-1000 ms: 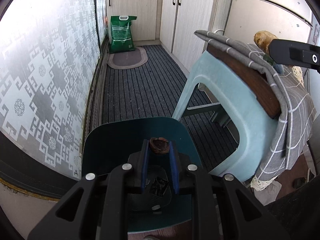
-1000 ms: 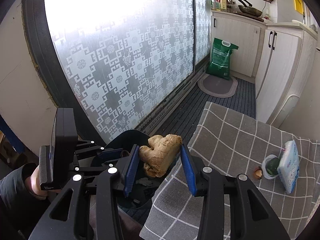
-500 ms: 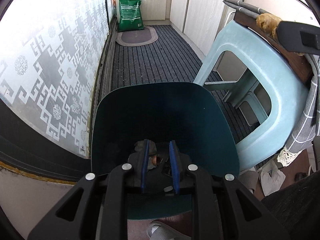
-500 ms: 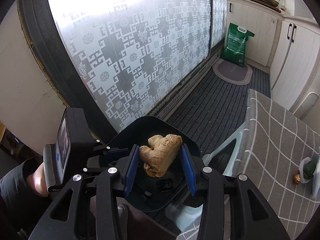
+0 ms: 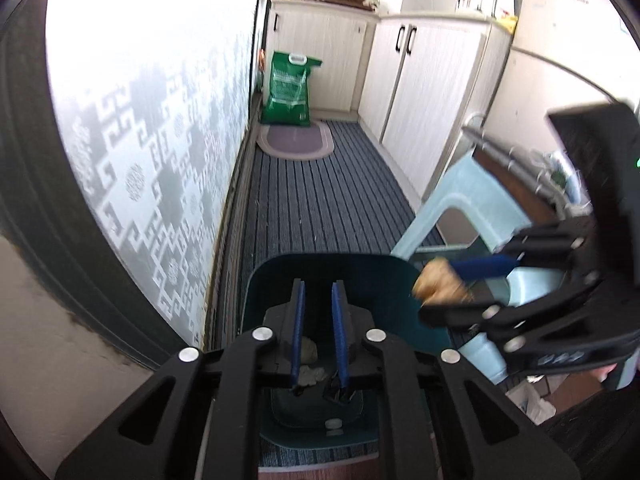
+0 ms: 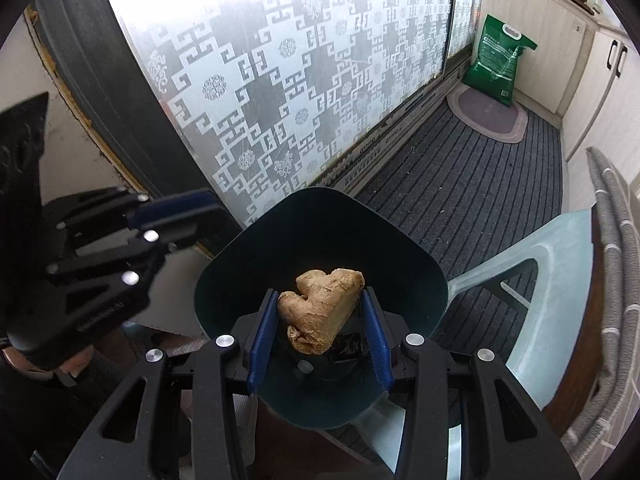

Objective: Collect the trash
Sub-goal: 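Open both tools over the teal bin to drop the ginger and walnut shell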

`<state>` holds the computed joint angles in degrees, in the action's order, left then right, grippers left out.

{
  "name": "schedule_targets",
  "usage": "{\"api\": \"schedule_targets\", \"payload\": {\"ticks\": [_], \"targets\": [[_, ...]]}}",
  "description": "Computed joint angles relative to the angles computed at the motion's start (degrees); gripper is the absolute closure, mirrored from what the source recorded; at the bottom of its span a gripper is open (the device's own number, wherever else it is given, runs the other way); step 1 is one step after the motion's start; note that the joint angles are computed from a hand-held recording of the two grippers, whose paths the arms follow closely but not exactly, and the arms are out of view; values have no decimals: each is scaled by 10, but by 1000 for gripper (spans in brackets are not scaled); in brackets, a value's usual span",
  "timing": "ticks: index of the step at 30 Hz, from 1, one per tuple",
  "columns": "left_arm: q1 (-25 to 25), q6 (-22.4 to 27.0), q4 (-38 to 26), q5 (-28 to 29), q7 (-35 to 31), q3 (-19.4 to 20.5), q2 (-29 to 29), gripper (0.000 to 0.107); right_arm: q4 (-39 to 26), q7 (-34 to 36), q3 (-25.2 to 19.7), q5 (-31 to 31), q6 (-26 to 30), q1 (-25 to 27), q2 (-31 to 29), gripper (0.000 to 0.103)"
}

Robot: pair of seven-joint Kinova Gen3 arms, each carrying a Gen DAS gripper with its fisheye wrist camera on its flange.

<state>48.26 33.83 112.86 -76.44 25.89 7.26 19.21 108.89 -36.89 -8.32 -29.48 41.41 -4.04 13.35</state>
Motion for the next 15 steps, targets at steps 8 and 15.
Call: {"api": "schedule_targets", "payload": {"ticks": [8, 15], "targets": [[1, 36, 42, -113, 114, 27, -34, 95, -4, -62, -2, 56, -13, -38, 32, 60], [-24, 46, 43, -133, 121, 67, -44, 96, -17, -126, -1, 110, -5, -62, 61, 47]]}}
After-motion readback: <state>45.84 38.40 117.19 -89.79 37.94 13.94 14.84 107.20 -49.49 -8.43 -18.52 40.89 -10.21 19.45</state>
